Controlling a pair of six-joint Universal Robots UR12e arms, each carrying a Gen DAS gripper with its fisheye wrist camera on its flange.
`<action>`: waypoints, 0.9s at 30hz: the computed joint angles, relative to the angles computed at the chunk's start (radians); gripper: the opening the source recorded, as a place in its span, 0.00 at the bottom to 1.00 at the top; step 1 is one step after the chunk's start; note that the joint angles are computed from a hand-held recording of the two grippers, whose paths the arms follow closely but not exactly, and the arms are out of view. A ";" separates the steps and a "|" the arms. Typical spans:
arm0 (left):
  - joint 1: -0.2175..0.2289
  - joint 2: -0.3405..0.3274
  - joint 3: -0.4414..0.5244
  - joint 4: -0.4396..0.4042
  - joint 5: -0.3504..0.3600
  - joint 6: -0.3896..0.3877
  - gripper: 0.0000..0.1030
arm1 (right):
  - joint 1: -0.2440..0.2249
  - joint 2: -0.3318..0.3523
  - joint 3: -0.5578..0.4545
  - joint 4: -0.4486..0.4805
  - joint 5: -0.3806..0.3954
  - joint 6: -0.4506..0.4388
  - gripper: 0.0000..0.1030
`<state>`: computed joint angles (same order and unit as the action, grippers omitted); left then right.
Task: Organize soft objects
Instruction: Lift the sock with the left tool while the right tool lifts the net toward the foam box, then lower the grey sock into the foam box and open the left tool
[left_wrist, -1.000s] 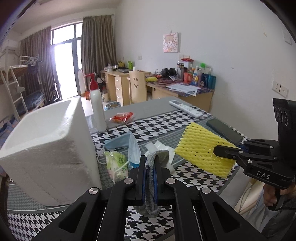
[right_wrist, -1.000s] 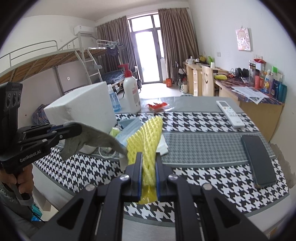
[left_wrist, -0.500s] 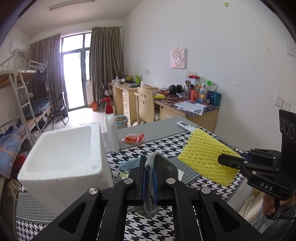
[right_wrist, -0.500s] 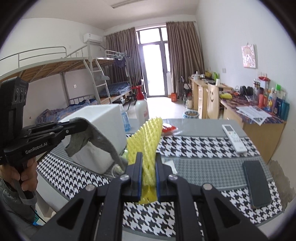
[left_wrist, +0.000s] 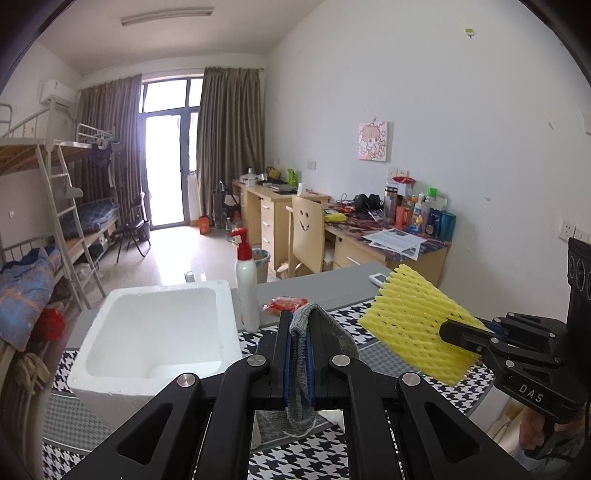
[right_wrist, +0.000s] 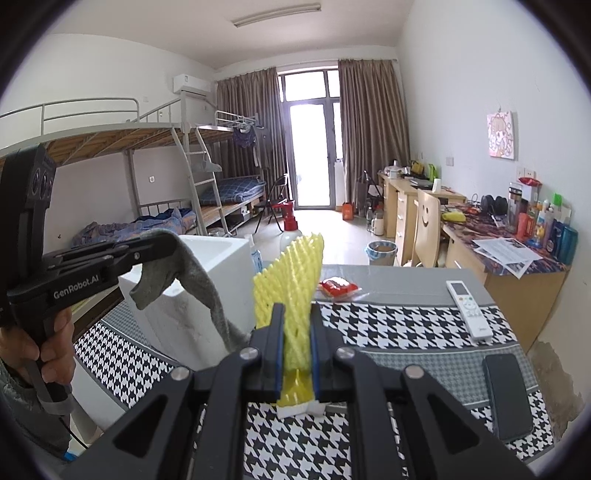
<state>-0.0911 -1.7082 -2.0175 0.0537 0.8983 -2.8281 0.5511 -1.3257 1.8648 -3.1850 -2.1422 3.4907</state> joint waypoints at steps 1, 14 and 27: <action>0.001 -0.001 0.001 0.007 0.003 -0.005 0.06 | 0.000 0.002 -0.004 -0.003 0.001 -0.006 0.14; 0.025 -0.010 0.033 0.097 0.025 -0.104 0.06 | -0.002 0.027 -0.056 -0.032 0.011 -0.060 0.14; 0.050 -0.027 0.062 0.178 0.093 -0.185 0.06 | -0.004 0.057 -0.108 -0.057 0.060 -0.119 0.14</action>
